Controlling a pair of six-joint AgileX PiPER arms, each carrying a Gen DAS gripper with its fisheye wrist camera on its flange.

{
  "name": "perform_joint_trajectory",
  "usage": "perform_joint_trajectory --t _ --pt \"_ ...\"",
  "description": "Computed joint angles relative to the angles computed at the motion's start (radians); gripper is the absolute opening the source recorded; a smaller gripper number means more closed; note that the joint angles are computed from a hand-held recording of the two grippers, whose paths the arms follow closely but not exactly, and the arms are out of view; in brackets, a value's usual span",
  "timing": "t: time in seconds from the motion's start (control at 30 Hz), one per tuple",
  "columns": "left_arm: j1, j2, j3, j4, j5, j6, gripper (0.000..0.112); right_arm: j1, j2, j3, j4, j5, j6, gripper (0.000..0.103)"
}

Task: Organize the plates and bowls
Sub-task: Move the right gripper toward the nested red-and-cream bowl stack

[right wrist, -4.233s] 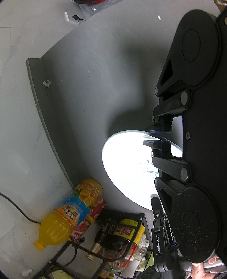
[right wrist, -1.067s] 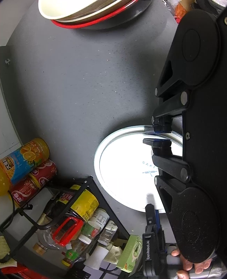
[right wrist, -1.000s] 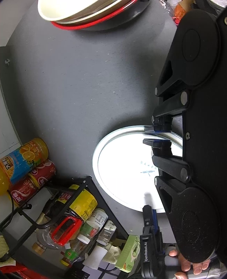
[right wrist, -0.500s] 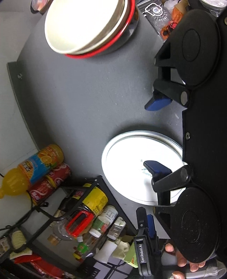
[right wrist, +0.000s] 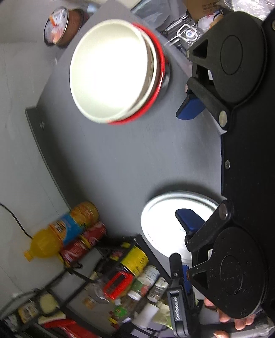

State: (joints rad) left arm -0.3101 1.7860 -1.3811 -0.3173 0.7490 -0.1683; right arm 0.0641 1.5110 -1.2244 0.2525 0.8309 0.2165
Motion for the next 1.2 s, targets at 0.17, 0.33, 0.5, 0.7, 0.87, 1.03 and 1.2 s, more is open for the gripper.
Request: perform_joint_trajectory --t 0.17,0.33,0.5,0.7,0.87,1.03,1.2 --pt "-0.067 0.032 -0.050 0.033 0.002 -0.005 0.077 -0.029 -0.067 0.059 -0.052 -0.022 0.060 0.098" --pt "-0.134 0.072 -0.113 0.051 0.015 -0.029 0.077 -0.085 -0.111 0.108 -0.059 -0.032 0.062 0.098" --pt "-0.188 0.135 -0.222 0.062 0.046 -0.053 0.077 -0.137 -0.155 0.131 -0.087 -0.014 0.093 0.099" --pt "-0.263 0.205 -0.347 0.115 0.053 -0.131 0.077 -0.213 -0.170 0.127 -0.083 -0.013 0.049 0.099" --pt "-0.302 0.309 -0.523 0.143 0.127 -0.208 0.077 -0.323 -0.143 0.123 0.008 -0.018 -0.096 0.099" --pt "-0.329 0.451 -0.757 0.172 0.234 -0.275 0.077 -0.422 -0.081 0.084 0.103 -0.006 -0.227 0.099" --pt "-0.355 0.638 -1.063 0.201 0.383 -0.367 0.077 -0.487 -0.001 0.037 0.179 0.012 -0.338 0.098"
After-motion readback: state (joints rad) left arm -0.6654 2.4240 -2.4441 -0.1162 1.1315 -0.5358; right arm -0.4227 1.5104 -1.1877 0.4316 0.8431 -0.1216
